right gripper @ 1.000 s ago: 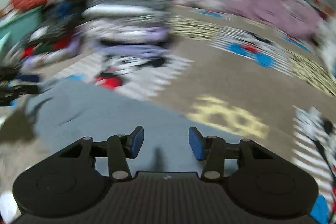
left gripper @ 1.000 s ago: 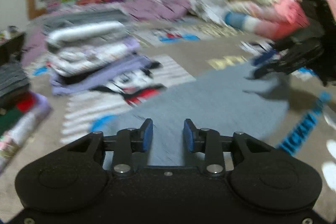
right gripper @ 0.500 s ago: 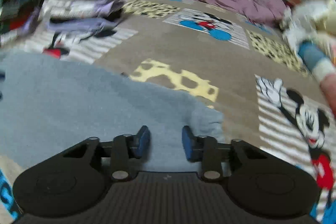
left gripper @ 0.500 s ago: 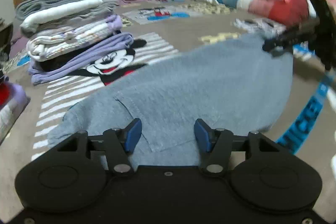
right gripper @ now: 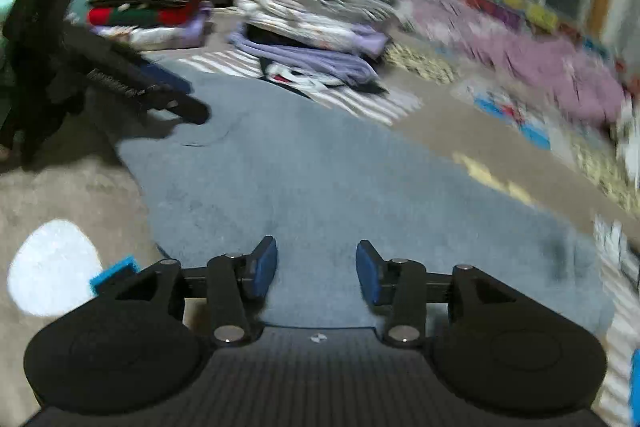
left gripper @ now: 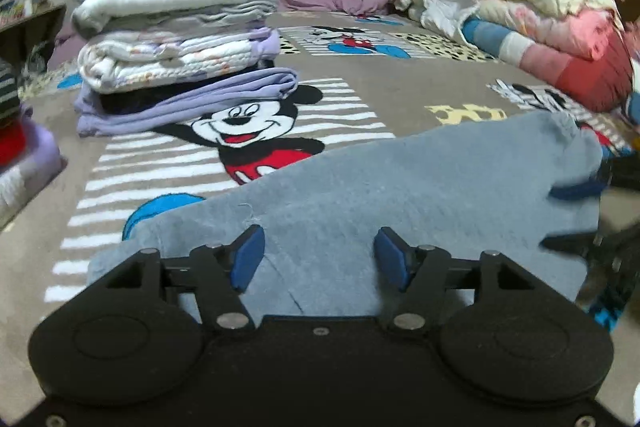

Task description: Fold clothes

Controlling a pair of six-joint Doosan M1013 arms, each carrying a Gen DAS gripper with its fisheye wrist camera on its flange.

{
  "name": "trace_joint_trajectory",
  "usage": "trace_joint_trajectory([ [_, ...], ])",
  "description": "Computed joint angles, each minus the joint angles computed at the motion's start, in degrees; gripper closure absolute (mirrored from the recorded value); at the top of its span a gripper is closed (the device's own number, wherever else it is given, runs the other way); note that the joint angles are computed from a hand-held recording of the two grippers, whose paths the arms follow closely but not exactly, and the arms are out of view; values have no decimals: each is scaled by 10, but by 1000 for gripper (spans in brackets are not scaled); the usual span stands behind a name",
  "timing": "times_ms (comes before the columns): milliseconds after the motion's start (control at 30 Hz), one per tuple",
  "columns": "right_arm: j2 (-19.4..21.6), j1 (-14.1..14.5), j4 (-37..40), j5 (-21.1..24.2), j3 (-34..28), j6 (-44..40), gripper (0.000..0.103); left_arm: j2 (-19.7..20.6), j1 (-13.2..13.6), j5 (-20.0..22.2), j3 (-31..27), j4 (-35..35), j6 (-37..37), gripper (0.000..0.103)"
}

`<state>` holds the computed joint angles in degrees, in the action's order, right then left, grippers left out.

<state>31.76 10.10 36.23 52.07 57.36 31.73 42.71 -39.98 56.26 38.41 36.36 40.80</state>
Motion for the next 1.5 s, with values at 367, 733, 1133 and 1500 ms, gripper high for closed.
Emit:
trace_joint_trajectory([
  [367,20,-36,-17,-63,-53,181,46,-30,2,-56,51,34,-80,41],
  [733,36,-25,-108,-71,-50,265,53,-42,-1,-48,70,82,-137,43],
  [1133,10,-41,1,-105,10,256,48,73,-13,91,-128,-2,76,37],
  [1500,-17,-89,358,-124,102,78,45,-61,-40,65,84,195,-405,39],
])
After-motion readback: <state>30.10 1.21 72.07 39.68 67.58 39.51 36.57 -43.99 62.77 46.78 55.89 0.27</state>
